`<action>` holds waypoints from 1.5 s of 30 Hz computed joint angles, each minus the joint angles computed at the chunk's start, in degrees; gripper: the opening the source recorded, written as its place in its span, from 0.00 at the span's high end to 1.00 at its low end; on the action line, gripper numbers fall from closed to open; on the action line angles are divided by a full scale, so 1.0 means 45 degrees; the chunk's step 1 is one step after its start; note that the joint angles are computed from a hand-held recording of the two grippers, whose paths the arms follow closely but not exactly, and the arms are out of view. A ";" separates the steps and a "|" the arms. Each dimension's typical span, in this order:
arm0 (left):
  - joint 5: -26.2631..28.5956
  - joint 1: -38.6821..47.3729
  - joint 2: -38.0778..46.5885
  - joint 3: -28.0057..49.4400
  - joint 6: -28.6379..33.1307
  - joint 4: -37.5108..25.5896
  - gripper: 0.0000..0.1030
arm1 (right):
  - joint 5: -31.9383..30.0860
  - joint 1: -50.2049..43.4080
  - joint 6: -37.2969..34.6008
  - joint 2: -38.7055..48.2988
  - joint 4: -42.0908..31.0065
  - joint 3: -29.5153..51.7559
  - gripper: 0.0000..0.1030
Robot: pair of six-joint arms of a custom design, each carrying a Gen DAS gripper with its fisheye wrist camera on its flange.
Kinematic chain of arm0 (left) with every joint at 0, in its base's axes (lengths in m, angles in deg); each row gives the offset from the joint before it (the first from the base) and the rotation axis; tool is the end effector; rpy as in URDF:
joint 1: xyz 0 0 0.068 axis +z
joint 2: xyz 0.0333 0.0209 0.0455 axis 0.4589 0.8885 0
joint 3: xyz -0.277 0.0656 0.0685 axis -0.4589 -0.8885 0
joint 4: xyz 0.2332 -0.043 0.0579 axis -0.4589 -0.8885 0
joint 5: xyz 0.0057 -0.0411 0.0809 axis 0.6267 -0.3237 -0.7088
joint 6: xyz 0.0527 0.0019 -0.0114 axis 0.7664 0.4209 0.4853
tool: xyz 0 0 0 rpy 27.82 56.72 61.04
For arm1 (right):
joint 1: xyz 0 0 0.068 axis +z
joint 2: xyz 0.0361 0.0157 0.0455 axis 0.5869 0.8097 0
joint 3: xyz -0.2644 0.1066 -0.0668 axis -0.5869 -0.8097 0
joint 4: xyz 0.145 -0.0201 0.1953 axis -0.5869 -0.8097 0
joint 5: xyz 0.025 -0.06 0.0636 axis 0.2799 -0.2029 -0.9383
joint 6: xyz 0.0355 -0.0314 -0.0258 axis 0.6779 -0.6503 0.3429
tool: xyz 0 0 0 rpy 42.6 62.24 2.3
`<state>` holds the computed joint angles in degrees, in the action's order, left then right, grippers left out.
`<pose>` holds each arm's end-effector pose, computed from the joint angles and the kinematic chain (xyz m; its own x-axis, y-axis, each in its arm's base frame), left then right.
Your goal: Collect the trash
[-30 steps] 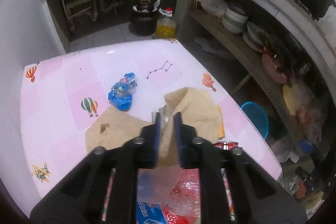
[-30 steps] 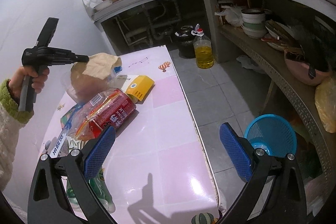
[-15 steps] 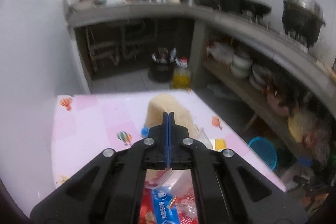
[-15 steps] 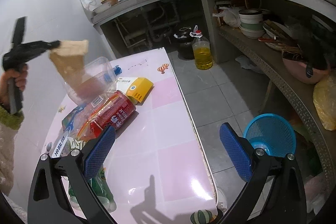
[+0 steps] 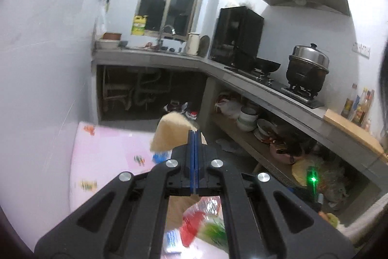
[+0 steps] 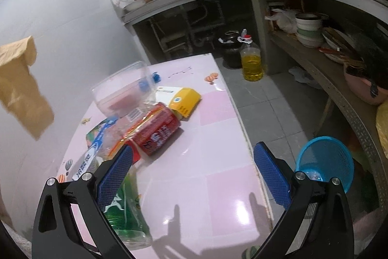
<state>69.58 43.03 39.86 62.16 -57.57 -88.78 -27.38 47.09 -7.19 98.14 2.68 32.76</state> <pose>0.1378 0.0242 0.4434 -0.3618 -0.1802 -0.9147 0.0718 0.9728 -0.2200 0.2956 0.0707 0.2881 -0.7254 0.0185 -0.6881 -0.3114 0.8827 0.3520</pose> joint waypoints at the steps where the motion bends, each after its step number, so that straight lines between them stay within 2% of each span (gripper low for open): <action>1: 0.0022 0.0274 -0.0433 -0.0396 0.0038 -0.0170 1.00 | -0.0018 0.0116 0.0036 0.0004 -0.0013 -0.0017 0.06; 3: -0.0099 0.0690 -0.1293 -0.1382 0.0081 -0.0307 1.00 | -0.0037 0.0290 0.0059 0.0025 -0.0067 -0.0009 0.06; 9: 0.1135 0.3814 -0.2665 -0.5156 0.0489 0.0119 1.00 | 0.0095 0.0671 -0.0060 -0.0083 -0.0230 0.0041 0.06; 11: 0.1943 0.5217 -0.2866 -0.6235 0.1132 -0.0006 1.00 | 0.0108 0.0685 -0.0136 -0.0164 -0.0320 0.0061 0.06; 15: 0.2238 0.6193 -0.3274 -0.7562 0.2459 -0.0589 1.00 | 0.0257 0.0693 -0.0215 -0.0225 -0.0435 0.0065 0.06; 18: 0.0905 0.4791 -0.3940 -0.8286 0.2691 -0.0836 1.00 | 0.0237 0.0647 -0.0108 -0.0120 -0.0419 0.0030 0.06; 19: -0.0041 0.3709 -0.4207 -0.8612 0.2520 -0.0836 1.00 | 0.0244 0.0659 -0.0053 -0.0062 -0.0412 0.0022 0.06; 21: -0.2052 0.1197 -0.4306 -0.9317 0.1743 -0.0705 1.00 | 0.0184 0.0664 -0.0007 0.0021 -0.0424 0.0031 0.06; 24: -0.4070 -0.1328 -0.3998 -1.0303 0.0644 -0.0369 0.99 | 0.0162 0.0758 -0.0050 0.0090 -0.0444 0.0080 0.06; 26: -0.5208 -0.2375 -0.3651 -1.0855 -0.0115 -0.0164 0.89 | 0.0246 0.0851 -0.0140 0.0096 -0.0461 0.0107 0.06; 27: -0.5276 -0.2322 -0.3451 -1.0973 -0.0139 -0.0156 0.85 | 0.0277 0.0876 -0.0168 0.0100 -0.0476 0.0119 0.06; 29: -0.5106 -0.1966 -0.3280 -1.1161 0.0043 -0.0179 0.69 | 0.0300 0.0894 -0.0162 0.0117 -0.0487 0.0126 0.06; 31: -0.5459 -0.2194 -0.3110 -1.1447 -0.0069 -0.0144 0.62 | 0.0294 0.0881 -0.0116 0.0217 -0.0516 0.0187 0.06; 39: -0.6338 -0.3544 -0.2509 -1.2069 -0.1016 0.0433 0.46 | 0.0227 0.0962 -0.0100 0.0427 -0.0537 0.0229 0.06; 45: -0.5530 -0.3453 -0.2375 -1.1773 -0.0569 0.0071 0.35 | 0.0155 0.0899 -0.0020 0.0558 -0.0527 0.0199 0.06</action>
<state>44.69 27.49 29.17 9.18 -60.13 -88.45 -26.68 51.13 -7.28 100.65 0.31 33.66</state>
